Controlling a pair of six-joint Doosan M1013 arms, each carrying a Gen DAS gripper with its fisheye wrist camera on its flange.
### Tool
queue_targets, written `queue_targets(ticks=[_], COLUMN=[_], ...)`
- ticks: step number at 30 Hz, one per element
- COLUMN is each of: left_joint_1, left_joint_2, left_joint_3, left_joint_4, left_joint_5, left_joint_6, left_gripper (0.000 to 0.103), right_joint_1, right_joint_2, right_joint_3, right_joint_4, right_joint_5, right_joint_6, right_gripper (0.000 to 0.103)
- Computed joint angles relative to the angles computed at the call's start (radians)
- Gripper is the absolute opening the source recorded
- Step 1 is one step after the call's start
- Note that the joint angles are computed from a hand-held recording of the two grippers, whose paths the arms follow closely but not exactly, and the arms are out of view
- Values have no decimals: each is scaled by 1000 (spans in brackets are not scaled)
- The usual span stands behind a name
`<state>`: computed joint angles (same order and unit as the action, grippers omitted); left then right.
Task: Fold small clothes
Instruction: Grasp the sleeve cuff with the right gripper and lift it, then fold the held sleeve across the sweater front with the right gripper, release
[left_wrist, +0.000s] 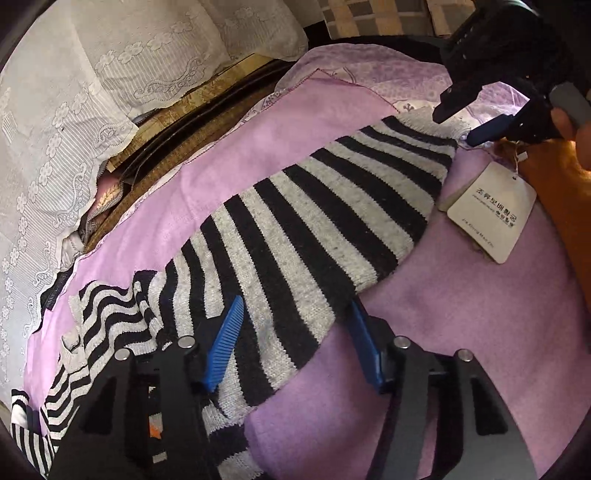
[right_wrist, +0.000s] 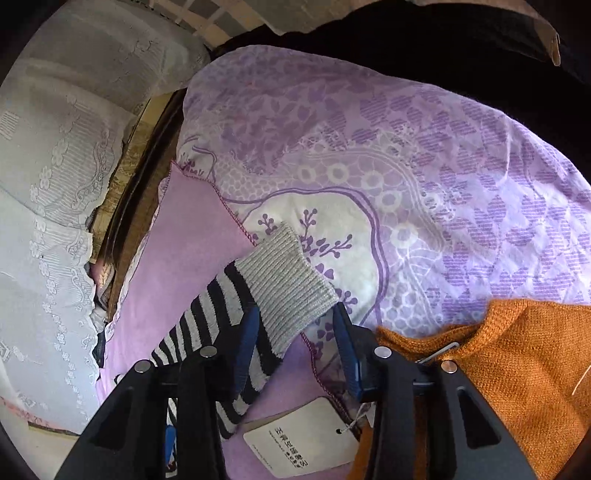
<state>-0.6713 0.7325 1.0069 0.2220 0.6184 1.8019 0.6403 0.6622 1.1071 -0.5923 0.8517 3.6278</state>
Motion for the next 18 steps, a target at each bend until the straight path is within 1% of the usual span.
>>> queue_targets(ticks=[2,3,4,6,8,10,13,15,17,18], left_joint_1=[10,17,24,36,38,35,32,35,40,43], left_joint_2=[8,13,21,31,31,23,14,8,-1,-5], left_joint_3=[-20,-34,-52,-75,-75,-60,-44,-35,-25,-22], left_joint_4=[-70,-117,-162,-232,-245,-229,-211,-226,-264,-286], left_joint_5=[25,44,68,100,100,81,62,51,42,46], left_joint_6=[34,54,67,82,85,84,74,81,103,113], left_gripper=[56,56,57,57,55,51,52,50,29,27], right_joint_1=[5,7,12,20,34,46,64,74,83,86], right_joint_2=[0,-3,-12,-33,-47,-53,-50,-50,-47,-44], right_joint_3=[13,24,48,94,123,124,93,79,59,47], right_joint_4=[-72,-97,-167,-288,-423,-505,-575,-630,-661,-669], right_joint_5=[-5,-15,-39,-85,-110,-108,-89,-85,-72,-78], right_joint_6=[83,114,190,331,458,493,479,491,465,449], right_gripper=[33,27,15,14,13,13,13,13,13,13])
